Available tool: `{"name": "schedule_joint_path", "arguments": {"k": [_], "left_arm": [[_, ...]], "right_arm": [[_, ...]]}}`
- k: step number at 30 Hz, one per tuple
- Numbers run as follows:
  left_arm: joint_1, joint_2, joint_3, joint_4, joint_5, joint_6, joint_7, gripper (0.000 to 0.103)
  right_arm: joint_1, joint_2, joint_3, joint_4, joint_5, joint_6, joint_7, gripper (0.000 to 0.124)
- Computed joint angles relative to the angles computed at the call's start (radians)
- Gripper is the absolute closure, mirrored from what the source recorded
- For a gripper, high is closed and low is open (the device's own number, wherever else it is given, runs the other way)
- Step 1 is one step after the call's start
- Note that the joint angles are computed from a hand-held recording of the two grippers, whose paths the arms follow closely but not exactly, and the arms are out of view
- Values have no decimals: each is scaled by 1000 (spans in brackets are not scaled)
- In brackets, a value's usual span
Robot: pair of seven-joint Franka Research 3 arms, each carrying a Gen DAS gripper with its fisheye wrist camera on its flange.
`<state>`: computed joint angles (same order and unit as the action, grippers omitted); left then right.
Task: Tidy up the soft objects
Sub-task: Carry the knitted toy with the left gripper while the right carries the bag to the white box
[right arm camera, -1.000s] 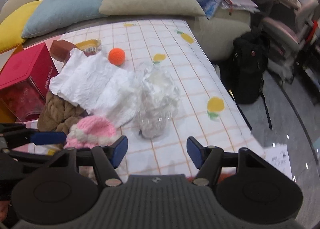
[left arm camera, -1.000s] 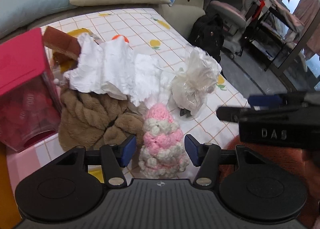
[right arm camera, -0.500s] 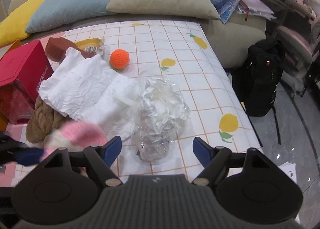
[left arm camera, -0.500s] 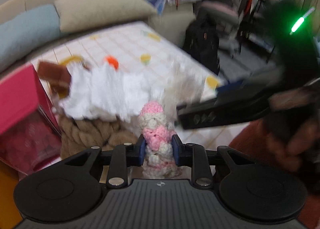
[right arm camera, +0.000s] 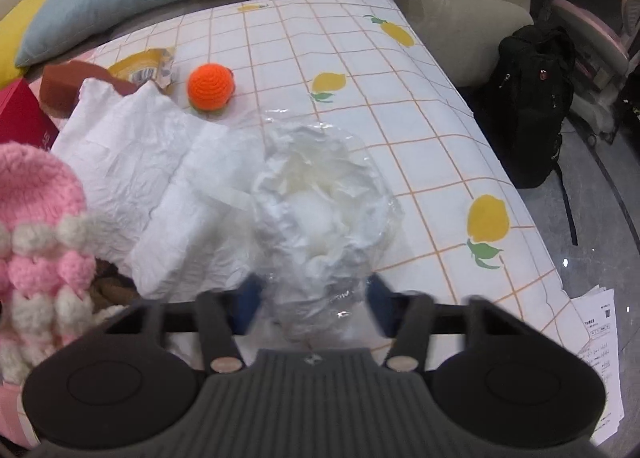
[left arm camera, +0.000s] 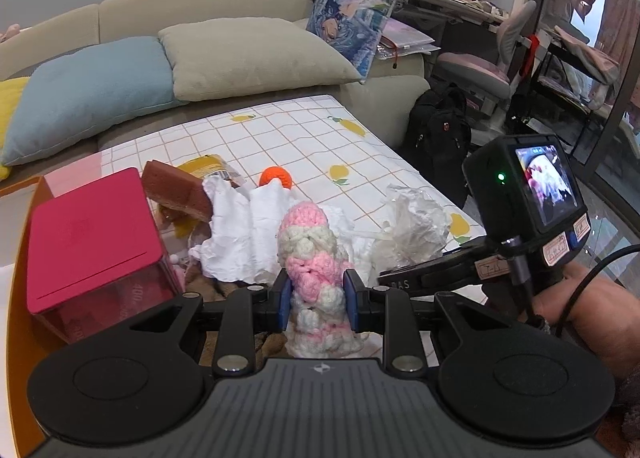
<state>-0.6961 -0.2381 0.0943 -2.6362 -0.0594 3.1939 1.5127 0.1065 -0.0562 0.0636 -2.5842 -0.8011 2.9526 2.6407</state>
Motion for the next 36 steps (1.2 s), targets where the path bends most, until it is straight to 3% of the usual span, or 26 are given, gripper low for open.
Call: {"name": "schedule_joint_path", "arguments": {"k": [7, 11, 16, 22, 25, 29, 36], "left_arm": [[-7, -53, 33, -40, 17, 26, -25, 73], [-1, -100, 54, -76, 55, 60, -69, 73], [57, -164, 45, -124, 111, 112, -124, 73], [127, -275, 63, -181, 197, 92, -159, 73], [239, -336, -7, -216, 229, 74, -192, 73], [381, -406, -81, -256, 254, 60, -237, 73], [528, -464, -99, -276, 297, 14, -247, 73]], "right_arm": [[-31, -110, 52, -35, -212, -39, 170, 82], [-31, -236, 105, -97, -188, -63, 146, 82], [15, -385, 128, -175, -44, -25, 45, 82], [208, -386, 39, -174, 203, 38, -186, 82], [258, -351, 53, -134, 259, 45, -268, 82], [399, -309, -12, -87, 394, 81, -433, 82], [705, -188, -187, 64, 706, 52, -809, 82]]}}
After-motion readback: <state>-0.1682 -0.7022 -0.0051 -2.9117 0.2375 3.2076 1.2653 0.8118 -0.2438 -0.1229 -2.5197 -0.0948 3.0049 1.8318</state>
